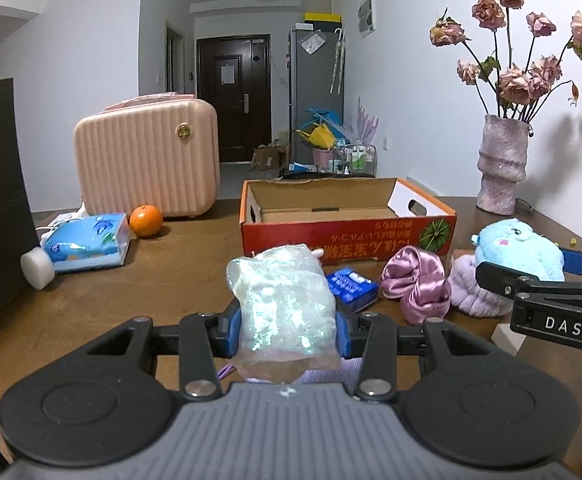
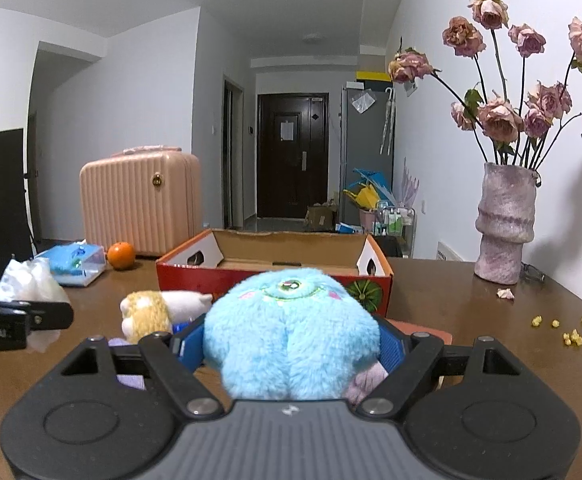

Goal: Organize soft objects
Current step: 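Carry the bag and the blue plush over the cardboard box with both tools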

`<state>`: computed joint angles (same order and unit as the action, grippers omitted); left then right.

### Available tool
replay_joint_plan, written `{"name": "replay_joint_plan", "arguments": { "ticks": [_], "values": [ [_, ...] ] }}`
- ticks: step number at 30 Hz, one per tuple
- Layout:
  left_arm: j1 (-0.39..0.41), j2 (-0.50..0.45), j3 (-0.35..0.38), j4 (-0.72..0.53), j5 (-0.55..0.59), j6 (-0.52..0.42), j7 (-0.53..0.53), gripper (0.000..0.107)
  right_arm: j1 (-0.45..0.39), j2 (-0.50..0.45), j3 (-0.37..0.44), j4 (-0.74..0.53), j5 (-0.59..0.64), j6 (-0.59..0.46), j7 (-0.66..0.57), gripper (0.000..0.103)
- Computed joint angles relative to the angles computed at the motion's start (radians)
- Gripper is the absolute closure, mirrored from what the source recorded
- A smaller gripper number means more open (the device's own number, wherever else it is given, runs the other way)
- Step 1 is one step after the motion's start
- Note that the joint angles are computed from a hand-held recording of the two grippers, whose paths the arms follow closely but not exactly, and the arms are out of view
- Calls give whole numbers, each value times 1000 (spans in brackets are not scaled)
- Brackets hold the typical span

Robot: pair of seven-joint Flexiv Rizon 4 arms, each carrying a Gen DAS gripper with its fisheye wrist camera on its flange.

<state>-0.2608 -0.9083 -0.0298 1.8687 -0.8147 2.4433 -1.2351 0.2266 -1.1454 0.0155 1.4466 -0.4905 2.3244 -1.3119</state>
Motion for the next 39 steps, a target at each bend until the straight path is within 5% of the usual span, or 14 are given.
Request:
{"name": "replay_joint_plan", "arguments": {
  "ticks": [16,30,36,39],
  "values": [
    [7,-47,-2,-171,-57,-26,96,63,13,-42,0,-148,-19,-50,46,21],
    [36,-129,-22,-414,-158,-101,240,63,22,-136,4,-399,-60,-182,126,21],
    [55,-177,-36,-529,-190,-144,282,63,-17,-223,76,-586,-197,-300,207,21],
    [59,-204,-37,-597,-227,-169,318,63,-45,-287,175,-705,-302,-382,222,21]
  ]
}}
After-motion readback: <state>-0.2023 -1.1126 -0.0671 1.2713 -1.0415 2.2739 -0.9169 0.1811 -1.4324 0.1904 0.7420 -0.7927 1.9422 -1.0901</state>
